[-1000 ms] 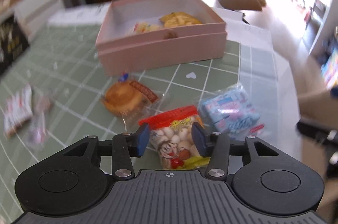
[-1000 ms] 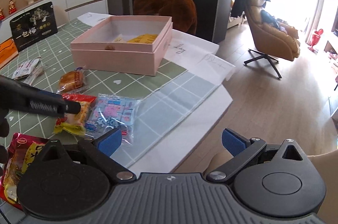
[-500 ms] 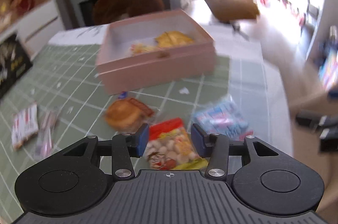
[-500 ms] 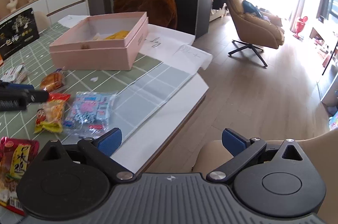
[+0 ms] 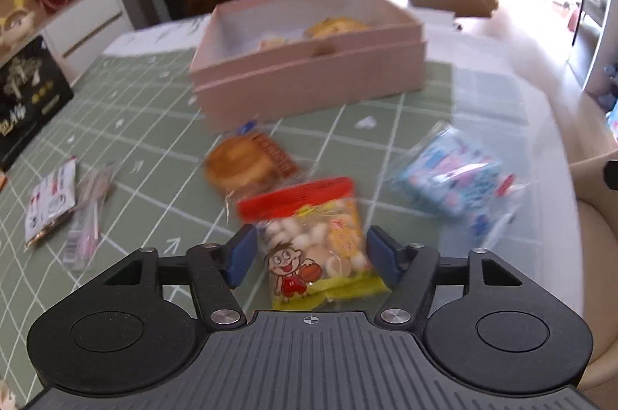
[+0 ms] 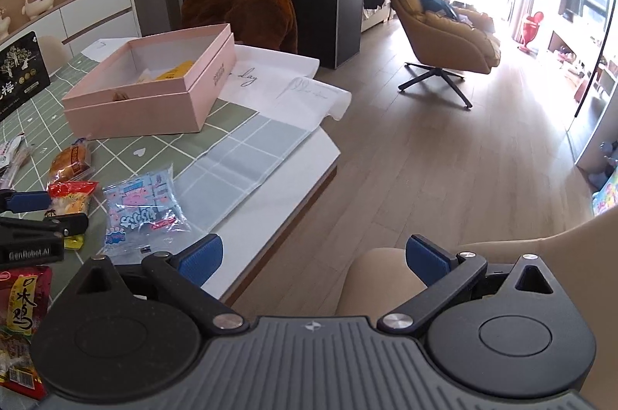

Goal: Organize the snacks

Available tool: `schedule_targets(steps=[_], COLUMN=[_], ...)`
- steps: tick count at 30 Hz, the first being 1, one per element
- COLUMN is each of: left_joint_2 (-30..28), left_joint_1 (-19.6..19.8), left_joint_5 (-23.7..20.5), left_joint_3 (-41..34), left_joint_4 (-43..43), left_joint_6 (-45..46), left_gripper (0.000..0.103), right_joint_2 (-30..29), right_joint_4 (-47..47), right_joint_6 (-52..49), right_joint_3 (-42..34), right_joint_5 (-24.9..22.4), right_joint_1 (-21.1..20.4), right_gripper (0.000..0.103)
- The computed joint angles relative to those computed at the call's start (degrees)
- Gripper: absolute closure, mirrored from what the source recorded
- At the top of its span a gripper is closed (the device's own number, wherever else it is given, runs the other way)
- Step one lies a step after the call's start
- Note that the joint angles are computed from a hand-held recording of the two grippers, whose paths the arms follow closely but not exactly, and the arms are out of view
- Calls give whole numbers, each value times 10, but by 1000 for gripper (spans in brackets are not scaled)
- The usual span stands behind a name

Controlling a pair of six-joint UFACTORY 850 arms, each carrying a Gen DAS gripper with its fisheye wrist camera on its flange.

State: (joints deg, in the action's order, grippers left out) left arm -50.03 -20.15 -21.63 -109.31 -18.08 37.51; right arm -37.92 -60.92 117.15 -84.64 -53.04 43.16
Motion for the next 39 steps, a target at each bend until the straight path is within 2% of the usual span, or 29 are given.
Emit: schedule_targets(steps=[3, 6, 8, 11, 12, 14, 16, 21, 23, 25, 26, 27, 28, 31, 33, 34, 35, 37, 39], left_joint_2=[-40, -66, -83, -91, -81, -35, 2, 61, 85, 100, 106, 110, 114, 110, 97, 87, 71, 35, -19], left_joint_1=[14, 21, 24, 39, 48, 60, 71, 85, 86, 87, 88, 89, 91, 96, 94, 93, 90, 82, 77], left_joint_5=[-73, -100, -143, -226, -236, -205, -189, -168, -151, -149, -150, -150, -151, -165, -169, -170, -168, -155, -168], left_joint_3=[-74, -119, -158, -187, -171, -97, -42, 38, 71, 91, 99, 103, 105, 78, 34, 4, -36, -111, -210], left_joint_4=[-27, -35, -25, -84, -120, -176, -215, -258, -263, -259, -257, -255, -255, -280, -301, -311, -321, -329, -311], left_joint_6=[-40, -62, -65, -23, -3, 43, 72, 109, 126, 132, 134, 134, 132, 134, 153, 167, 182, 192, 145], left_gripper=[30, 32, 33, 44, 45, 45, 46, 46, 46, 46, 46, 46, 46, 46, 46, 46, 46, 46, 46], right_joint_2=[-4, -6, -7, -18, -24, -41, -69, -127, -149, -164, -173, -171, -163, -120, -88, -74, -62, -46, -38], right_joint_4=[-9, -24, -46, -69, -72, -59, -1, 109, 152, 204, 228, 228, 241, 270, 243, 218, 188, 135, 90], right_joint_6=[-17, -46, -62, -105, -118, -154, -223, -327, -378, -448, -483, -497, -516, -530, -505, -487, -471, -442, -423], right_joint_3=[-9, -20, -27, -50, -60, -86, -131, -216, -248, -272, -289, -289, -281, -238, -217, -212, -213, -227, -248], right_joint_5=[10, 33, 52, 93, 108, 143, 170, 191, 180, 165, 141, 134, 138, 176, 194, 196, 195, 187, 176], right_joint_1=[1, 2, 3, -3, -8, -21, -37, -62, -66, -68, -65, -61, -60, -61, -60, -60, -61, -66, -75], right_gripper=[2, 2, 2, 2, 2, 2, 2, 3, 10, 24, 28, 40, 44, 45, 50, 73, 82, 83, 83])
